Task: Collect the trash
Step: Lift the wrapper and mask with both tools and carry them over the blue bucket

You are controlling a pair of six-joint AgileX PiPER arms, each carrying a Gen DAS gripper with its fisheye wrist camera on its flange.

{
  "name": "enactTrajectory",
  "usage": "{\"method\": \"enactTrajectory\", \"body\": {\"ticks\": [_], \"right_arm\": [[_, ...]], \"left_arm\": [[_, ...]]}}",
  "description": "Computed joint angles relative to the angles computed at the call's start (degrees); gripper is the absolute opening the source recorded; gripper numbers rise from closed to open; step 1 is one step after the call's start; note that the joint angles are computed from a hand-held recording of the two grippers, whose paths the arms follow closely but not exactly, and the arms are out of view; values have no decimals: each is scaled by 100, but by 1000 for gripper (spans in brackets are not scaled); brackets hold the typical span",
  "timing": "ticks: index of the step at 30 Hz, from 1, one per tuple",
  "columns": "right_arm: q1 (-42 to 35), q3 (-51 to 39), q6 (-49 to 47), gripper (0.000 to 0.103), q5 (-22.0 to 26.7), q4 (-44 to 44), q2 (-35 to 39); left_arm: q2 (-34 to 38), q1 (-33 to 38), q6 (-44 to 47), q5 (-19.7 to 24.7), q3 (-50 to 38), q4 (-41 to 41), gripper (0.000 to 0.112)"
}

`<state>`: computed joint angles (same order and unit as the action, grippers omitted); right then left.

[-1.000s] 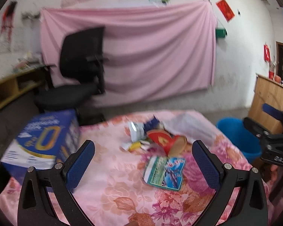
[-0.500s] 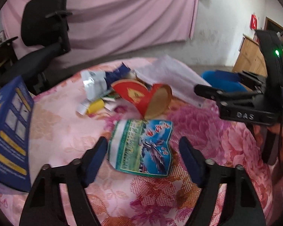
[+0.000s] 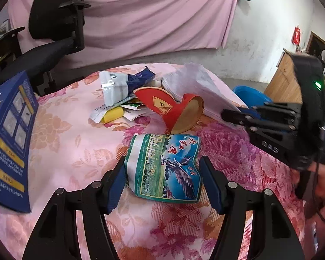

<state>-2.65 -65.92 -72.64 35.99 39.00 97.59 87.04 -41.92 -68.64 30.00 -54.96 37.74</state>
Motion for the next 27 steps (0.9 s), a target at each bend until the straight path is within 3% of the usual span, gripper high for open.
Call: {"method": "enactTrajectory", "body": {"ticks": [1, 5, 7, 10, 12, 16, 22, 27], "right_arm": [[-45, 68, -36, 36, 52, 32, -73], [-387, 465, -445, 33, 292, 506, -490], [-667, 761, -831, 33, 449, 897, -765], [-960, 1181, -1473, 32, 451, 1565, -1159], [-1343, 1467, -2063, 32, 696, 2171, -1436], [-1860, 1867, -2995, 31, 1064, 3173, -1674], [-2335, 2048, -3449, 29, 1551, 3845, -1746], [-2885, 2232, -4203, 29, 2156, 4723, -1744]], "left_arm": [[-77, -76, -280, 51, 67, 138, 60], [-493, -133, -944, -223, 434, 233, 60], [-673, -299, -1765, -185, 574, 775, 60], [-815, -668, -2695, 146, 570, 1537, 60], [-775, -1071, -3197, 730, 410, 2140, 60], [-546, -1521, -3450, 1438, -27, 2669, 60], [-214, -1654, -3603, 1565, -490, 2989, 60], [185, -1701, -3709, 1575, -979, 3723, 60]]}}
